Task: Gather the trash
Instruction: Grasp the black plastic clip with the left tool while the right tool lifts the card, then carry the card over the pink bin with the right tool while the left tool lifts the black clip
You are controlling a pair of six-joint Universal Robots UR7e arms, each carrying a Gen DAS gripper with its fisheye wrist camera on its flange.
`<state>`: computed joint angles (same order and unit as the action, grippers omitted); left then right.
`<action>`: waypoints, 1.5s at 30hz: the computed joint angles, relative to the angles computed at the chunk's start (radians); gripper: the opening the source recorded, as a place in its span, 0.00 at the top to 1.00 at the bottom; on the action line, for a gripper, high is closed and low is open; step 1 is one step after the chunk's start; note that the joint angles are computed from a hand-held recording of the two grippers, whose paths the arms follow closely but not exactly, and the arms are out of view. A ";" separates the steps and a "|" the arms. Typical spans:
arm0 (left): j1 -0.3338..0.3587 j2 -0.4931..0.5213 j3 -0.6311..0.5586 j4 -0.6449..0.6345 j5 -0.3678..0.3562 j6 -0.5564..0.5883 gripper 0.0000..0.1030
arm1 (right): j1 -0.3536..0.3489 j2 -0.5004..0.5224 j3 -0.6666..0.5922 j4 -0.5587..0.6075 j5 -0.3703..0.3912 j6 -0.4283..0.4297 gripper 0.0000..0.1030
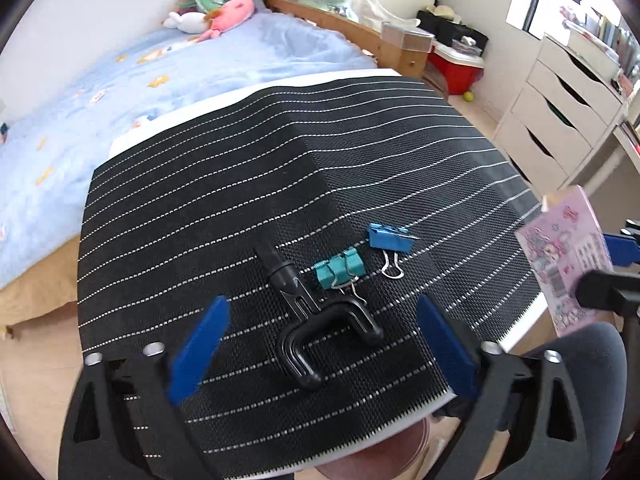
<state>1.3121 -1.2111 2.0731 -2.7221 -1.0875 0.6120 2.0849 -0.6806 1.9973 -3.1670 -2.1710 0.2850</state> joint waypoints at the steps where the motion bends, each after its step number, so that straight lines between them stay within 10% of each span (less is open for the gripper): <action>1: 0.001 0.007 -0.003 -0.006 0.010 -0.007 0.19 | -0.001 0.000 0.000 0.001 0.001 -0.001 0.60; 18: 0.011 -0.010 -0.011 0.046 0.024 -0.016 0.48 | -0.007 0.010 -0.017 0.011 0.014 -0.016 0.60; 45: 0.031 -0.128 -0.005 0.138 -0.091 0.031 0.50 | 0.009 0.030 -0.048 0.022 0.011 -0.032 0.60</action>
